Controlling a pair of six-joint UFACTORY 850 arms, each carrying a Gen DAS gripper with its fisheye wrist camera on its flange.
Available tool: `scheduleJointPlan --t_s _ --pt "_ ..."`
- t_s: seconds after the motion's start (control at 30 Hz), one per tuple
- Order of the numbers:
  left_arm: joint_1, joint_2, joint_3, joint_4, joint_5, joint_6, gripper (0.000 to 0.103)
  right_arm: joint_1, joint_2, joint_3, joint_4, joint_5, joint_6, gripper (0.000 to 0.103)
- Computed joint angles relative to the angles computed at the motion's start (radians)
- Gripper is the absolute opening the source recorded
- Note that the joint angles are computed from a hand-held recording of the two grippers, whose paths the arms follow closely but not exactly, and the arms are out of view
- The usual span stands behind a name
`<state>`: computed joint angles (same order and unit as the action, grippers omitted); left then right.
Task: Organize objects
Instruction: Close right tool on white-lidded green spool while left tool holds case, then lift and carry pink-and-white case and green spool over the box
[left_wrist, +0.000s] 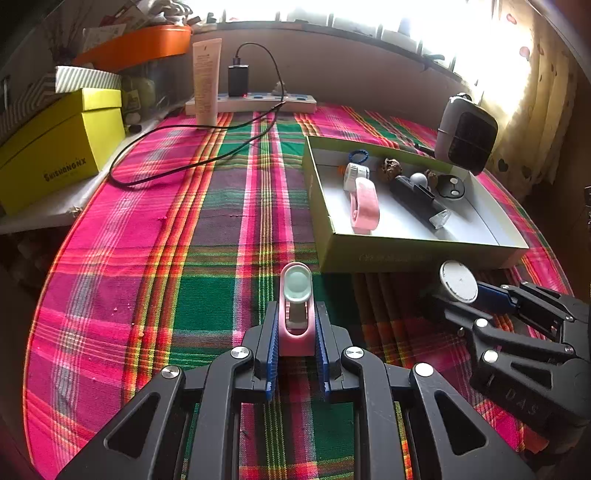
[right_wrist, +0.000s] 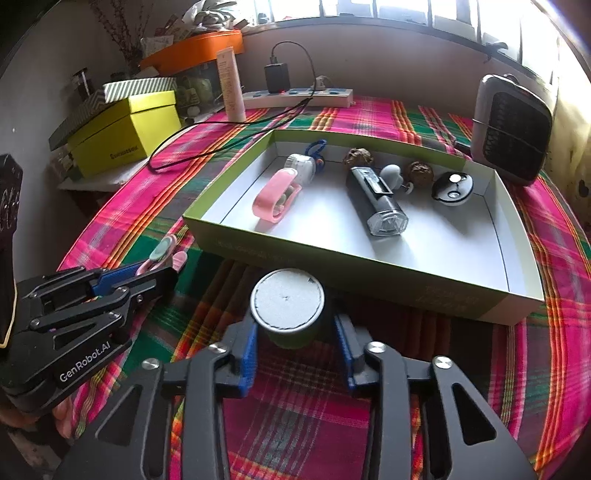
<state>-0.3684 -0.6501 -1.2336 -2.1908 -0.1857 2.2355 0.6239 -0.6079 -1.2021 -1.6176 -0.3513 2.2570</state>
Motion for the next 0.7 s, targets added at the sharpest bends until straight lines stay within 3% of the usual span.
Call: scheduleJointPlan --t_s 0.7 --pt "0.001 0.000 0.001 0.004 -0.002 -0.005 0.016 0.002 0.007 0.013 -0.040 -0.014 0.049 0.029"
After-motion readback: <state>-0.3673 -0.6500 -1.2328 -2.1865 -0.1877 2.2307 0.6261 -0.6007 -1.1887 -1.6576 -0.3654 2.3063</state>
